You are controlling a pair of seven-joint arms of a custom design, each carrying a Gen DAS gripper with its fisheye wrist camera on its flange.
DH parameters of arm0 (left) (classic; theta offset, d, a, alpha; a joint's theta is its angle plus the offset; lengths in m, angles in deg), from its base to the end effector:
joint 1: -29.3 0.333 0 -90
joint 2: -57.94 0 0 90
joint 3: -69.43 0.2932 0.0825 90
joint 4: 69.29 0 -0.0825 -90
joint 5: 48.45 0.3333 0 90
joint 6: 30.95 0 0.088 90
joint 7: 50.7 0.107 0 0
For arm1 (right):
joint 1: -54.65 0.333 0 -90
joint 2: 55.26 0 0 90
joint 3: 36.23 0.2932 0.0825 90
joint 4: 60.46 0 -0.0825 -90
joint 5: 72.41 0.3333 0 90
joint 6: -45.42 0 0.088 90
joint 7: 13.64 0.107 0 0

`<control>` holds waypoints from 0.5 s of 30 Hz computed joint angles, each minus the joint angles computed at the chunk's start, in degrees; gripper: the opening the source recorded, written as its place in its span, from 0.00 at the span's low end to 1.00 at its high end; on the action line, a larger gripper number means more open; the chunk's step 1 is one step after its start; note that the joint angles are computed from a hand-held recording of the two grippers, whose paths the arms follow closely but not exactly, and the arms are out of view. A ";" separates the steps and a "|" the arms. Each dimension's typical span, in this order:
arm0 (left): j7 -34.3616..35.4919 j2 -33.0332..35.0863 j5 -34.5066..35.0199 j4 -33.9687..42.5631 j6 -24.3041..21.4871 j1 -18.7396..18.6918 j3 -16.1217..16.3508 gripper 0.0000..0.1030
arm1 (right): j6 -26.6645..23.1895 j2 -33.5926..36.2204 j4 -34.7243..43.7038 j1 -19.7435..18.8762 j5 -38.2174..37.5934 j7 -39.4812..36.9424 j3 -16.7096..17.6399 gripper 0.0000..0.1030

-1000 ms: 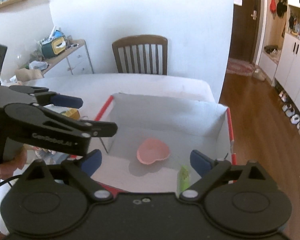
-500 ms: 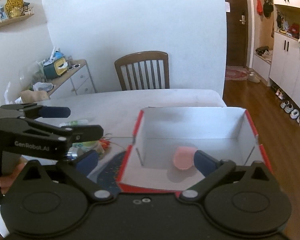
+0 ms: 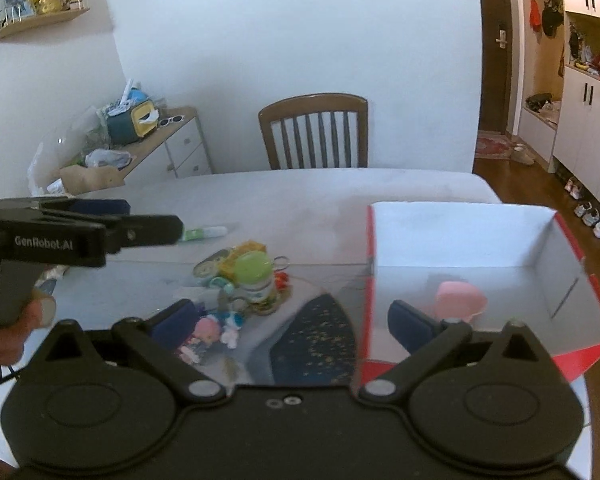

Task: Organize rigid objects
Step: 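Withdraw both tools from the box back toward the table items, then grasp the purple-bead vial with the left tool while the right tool grasps the green-lidded jar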

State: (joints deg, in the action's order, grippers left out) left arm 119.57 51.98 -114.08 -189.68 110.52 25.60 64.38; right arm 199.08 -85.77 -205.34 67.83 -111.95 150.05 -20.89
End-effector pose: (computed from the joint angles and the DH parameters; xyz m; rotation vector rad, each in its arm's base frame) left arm 0.5098 -0.0779 0.5138 -0.9883 2.3749 -1.3088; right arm 0.3340 0.2173 0.5209 -1.4653 1.8853 -0.7196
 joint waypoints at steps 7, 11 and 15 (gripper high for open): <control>2.65 3.56 -0.23 0.38 2.93 2.30 0.73 0.99 | -0.36 6.75 4.38 0.22 -1.19 1.85 1.29 0.99; 3.46 6.00 0.31 0.25 4.02 3.60 0.34 0.99 | -0.84 10.07 6.82 1.38 -2.20 2.13 0.35 0.98; 5.33 7.70 0.08 -0.19 4.62 4.82 -0.14 0.99 | -1.82 13.34 9.36 2.65 -3.10 1.00 -0.82 0.97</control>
